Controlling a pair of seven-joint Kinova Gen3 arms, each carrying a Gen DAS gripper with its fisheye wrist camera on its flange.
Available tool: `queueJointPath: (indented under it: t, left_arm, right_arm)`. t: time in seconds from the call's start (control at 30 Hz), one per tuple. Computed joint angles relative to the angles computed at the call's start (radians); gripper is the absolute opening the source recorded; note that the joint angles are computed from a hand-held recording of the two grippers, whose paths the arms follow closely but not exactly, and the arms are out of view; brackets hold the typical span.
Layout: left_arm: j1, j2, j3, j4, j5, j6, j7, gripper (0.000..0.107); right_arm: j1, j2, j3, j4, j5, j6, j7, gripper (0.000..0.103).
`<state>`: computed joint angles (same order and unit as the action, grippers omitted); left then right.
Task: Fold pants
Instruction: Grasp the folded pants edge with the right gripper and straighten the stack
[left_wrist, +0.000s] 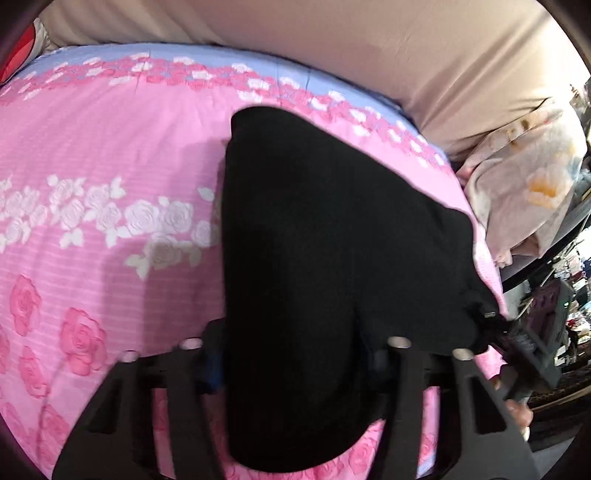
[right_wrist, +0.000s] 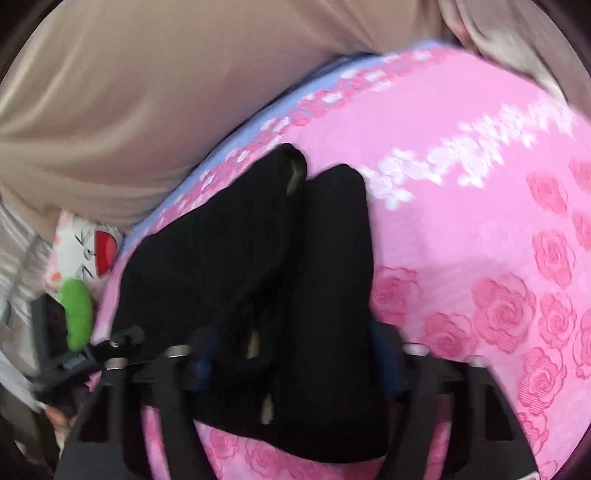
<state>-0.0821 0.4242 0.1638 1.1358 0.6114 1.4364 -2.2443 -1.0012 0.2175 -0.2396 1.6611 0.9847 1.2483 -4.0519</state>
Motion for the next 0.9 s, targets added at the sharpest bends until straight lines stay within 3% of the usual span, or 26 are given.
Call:
queueJointPath:
  t: [0.1, 0.17, 0.23, 0.27, 0.33, 0.37, 0.4, 0.43, 0.5, 0.57, 0.67, 0.77, 0.83, 0.87, 0.9]
  left_arm:
    - [-0.075, 0.005, 0.056, -0.055, 0.0, 0.048, 0.008, 0.037]
    - [-0.161, -0.014, 0.116, -0.067, -0.013, 0.048, -0.012, 0.037]
    - [-0.219, -0.022, 0.165, -0.073, -0.059, 0.026, -0.021, 0.044]
    - [-0.225, -0.033, 0.162, -0.055, -0.083, -0.005, -0.027, 0.048]
    - [-0.184, -0.053, 0.101, -0.003, -0.155, -0.087, -0.032, 0.061]
    - [-0.161, -0.07, 0.054, 0.022, -0.171, -0.127, -0.04, 0.064]
    - [-0.142, -0.089, 0.024, 0.049, -0.171, -0.168, -0.051, 0.079]
    - [-0.132, -0.118, -0.011, 0.081, -0.155, -0.209, -0.069, 0.084]
    - [-0.078, -0.175, -0.104, 0.133, -0.13, -0.29, -0.098, 0.083]
    - [0.001, -0.227, -0.196, 0.167, -0.122, -0.371, -0.117, 0.087]
    - [0.087, -0.26, -0.286, 0.223, -0.068, -0.44, -0.148, 0.092]
    - [0.097, -0.25, -0.302, 0.212, -0.047, -0.405, -0.159, 0.092]
    - [0.113, -0.263, -0.309, 0.231, -0.056, -0.407, -0.154, 0.093]
    - [0.116, -0.266, -0.314, 0.24, -0.06, -0.407, -0.161, 0.093]
    - [0.123, -0.263, -0.314, 0.241, -0.077, -0.411, -0.158, 0.093]
  right_arm:
    - [-0.063, 0.034, 0.05, -0.104, 0.027, 0.066, 0.095, 0.038]
    - [-0.062, 0.036, 0.031, -0.131, 0.082, 0.049, 0.123, 0.037]
    - [0.011, 0.037, -0.035, -0.137, 0.089, -0.024, 0.153, 0.04]
    - [0.042, 0.053, -0.053, -0.152, 0.068, -0.053, 0.192, 0.047]
    - [0.051, 0.11, -0.035, -0.192, -0.009, -0.062, 0.244, 0.066]
    - [0.027, 0.125, -0.007, -0.206, -0.032, -0.046, 0.246, 0.066]
    - [-0.015, 0.123, 0.034, -0.213, -0.039, -0.036, 0.231, 0.066]
    - [-0.061, 0.117, 0.078, -0.232, -0.052, -0.009, 0.232, 0.066]
    - [-0.135, 0.134, 0.151, -0.3, -0.052, 0.072, 0.284, 0.067]
    - [-0.142, 0.161, 0.151, -0.382, -0.024, 0.152, 0.365, 0.069]
    - [-0.066, 0.182, 0.095, -0.454, 0.003, 0.177, 0.479, 0.072]
    - [0.072, 0.213, 0.053, -0.48, -0.082, 0.073, 0.581, 0.073]
    - [0.119, 0.225, 0.06, -0.468, -0.143, -0.003, 0.592, 0.073]
    - [0.114, 0.238, 0.078, -0.473, -0.152, -0.022, 0.606, 0.064]
    - [0.091, 0.256, 0.103, -0.497, -0.145, -0.026, 0.637, 0.037]
